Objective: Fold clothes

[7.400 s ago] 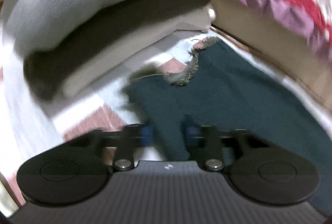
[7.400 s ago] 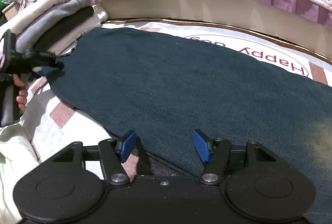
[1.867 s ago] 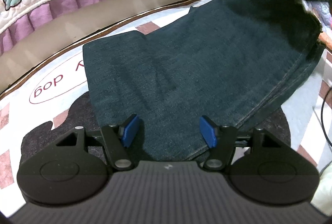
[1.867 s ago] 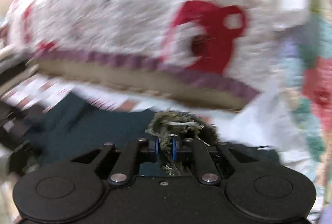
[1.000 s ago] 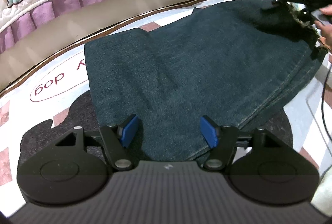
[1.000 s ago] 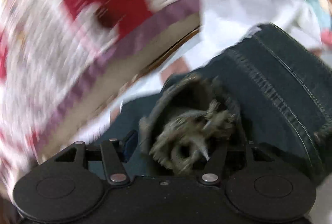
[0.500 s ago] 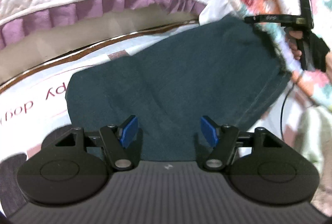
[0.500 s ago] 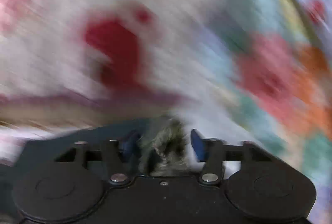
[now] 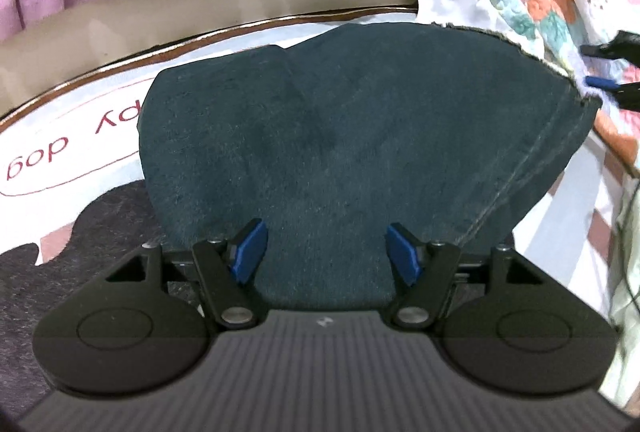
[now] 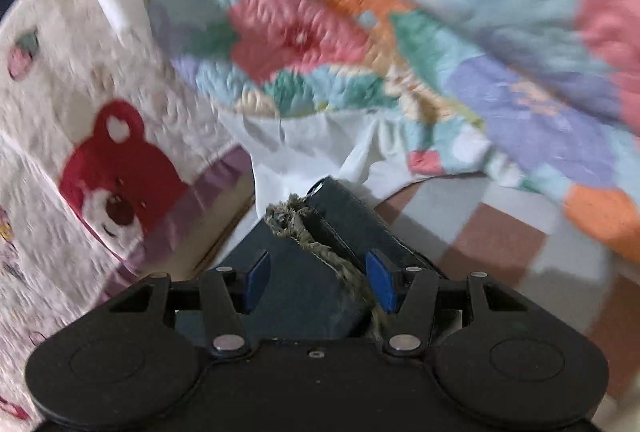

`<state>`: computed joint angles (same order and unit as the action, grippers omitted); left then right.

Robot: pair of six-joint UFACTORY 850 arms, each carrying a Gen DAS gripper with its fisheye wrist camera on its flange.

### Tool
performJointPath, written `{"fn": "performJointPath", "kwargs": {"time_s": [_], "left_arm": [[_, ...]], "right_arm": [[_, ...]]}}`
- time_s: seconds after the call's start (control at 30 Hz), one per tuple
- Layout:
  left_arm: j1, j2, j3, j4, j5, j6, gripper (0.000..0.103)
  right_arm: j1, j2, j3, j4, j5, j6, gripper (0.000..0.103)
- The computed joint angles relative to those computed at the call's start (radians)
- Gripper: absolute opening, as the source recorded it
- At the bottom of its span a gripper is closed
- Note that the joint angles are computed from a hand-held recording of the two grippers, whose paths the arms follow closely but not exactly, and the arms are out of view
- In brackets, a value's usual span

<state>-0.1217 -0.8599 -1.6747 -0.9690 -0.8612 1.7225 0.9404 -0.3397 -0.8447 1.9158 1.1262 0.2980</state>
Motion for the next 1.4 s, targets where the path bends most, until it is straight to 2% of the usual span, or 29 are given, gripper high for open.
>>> {"fn": "performJointPath", "kwargs": {"time_s": [0.1,0.17,0.23,0.3,0.33,0.47,0.57,0.6,0.63,0.67,0.73,0.8,0.83,0.87,0.9,0.93,0.97,1.03,1.1,1.17,1.2,1.3,1.4], "left_arm": [[0.005,0.004,0.012,-0.018,0.001,0.015,0.067],[0.009,-0.005,-0.004,-0.013,-0.018,-0.017,0.067],[0.011,-0.017,-0.024,-0.005,-0.037,-0.066,0.066],[0.014,-0.031,-0.051,0.005,-0.062,-0.126,0.067],[0.016,-0.040,-0.066,0.009,-0.076,-0.155,0.067],[0.019,-0.083,-0.132,0.032,-0.131,-0.229,0.067],[0.019,-0.099,-0.161,0.043,-0.154,-0.271,0.067],[0.019,-0.102,-0.165,0.042,-0.157,-0.284,0.067],[0.019,-0.104,-0.169,0.040,-0.160,-0.297,0.067],[0.020,-0.105,-0.172,0.033,-0.164,-0.309,0.066],[0.029,-0.112,-0.183,0.005,-0.182,-0.333,0.066],[0.047,-0.133,-0.212,-0.037,-0.226,-0.364,0.066],[0.055,-0.145,-0.228,-0.053,-0.243,-0.384,0.066],[0.061,-0.156,-0.244,-0.057,-0.248,-0.408,0.066],[0.064,-0.166,-0.259,-0.053,-0.251,-0.431,0.066],[0.063,-0.173,-0.270,-0.039,-0.249,-0.445,0.066],[0.062,-0.176,-0.273,-0.030,-0.249,-0.442,0.066],[0.056,-0.165,-0.257,-0.011,-0.225,-0.417,0.066],[0.043,-0.133,-0.216,0.011,-0.175,-0.370,0.066],[0.031,-0.101,-0.170,0.030,-0.121,-0.299,0.066],[0.028,-0.090,-0.151,0.033,-0.101,-0.260,0.066],[0.027,-0.066,-0.105,0.009,-0.064,-0.170,0.066],[0.035,-0.063,-0.091,-0.021,-0.065,-0.166,0.066]], "right_arm": [[0.049,0.000,0.007,-0.055,0.039,0.035,0.058],[0.033,-0.008,0.000,-0.131,-0.014,0.060,0.050],[0.005,-0.024,-0.020,-0.120,-0.105,0.062,0.048],[-0.015,-0.050,-0.024,-0.107,-0.192,0.143,0.042],[-0.021,-0.056,-0.021,-0.117,-0.203,0.163,0.037],[-0.046,-0.069,-0.007,-0.142,-0.202,0.161,0.035],[-0.066,-0.088,-0.009,-0.141,-0.167,0.127,0.036],[-0.063,-0.091,-0.018,-0.137,-0.131,0.080,0.028],[-0.054,-0.092,-0.031,-0.134,-0.085,0.015,0.006],[-0.047,-0.093,-0.043,-0.135,-0.039,-0.047,0.006],[0.003,-0.082,-0.080,-0.156,0.115,-0.152,0.005],[0.041,-0.094,-0.164,-0.056,0.196,-0.351,0.004],[0.048,-0.101,-0.190,0.000,0.192,-0.403,0.004],[0.042,-0.102,-0.192,0.058,0.146,-0.414,0.004],[0.029,-0.092,-0.170,0.094,0.059,-0.383,0.004],[0.015,-0.081,-0.144,0.122,-0.030,-0.345,0.005],[0.009,-0.072,-0.119,0.126,-0.083,-0.279,0.005],[0.008,-0.054,-0.068,0.100,-0.149,-0.104,0.006],[0.021,-0.048,-0.057,0.108,-0.115,-0.031,0.013],[0.026,-0.055,-0.083,0.197,-0.077,-0.093,0.043],[0.027,-0.062,-0.098,0.238,-0.070,-0.123,0.050],[0.045,-0.063,-0.083,0.206,-0.091,-0.033,0.052],[0.062,-0.082,-0.040,0.050,-0.100,0.213,0.053]]}}
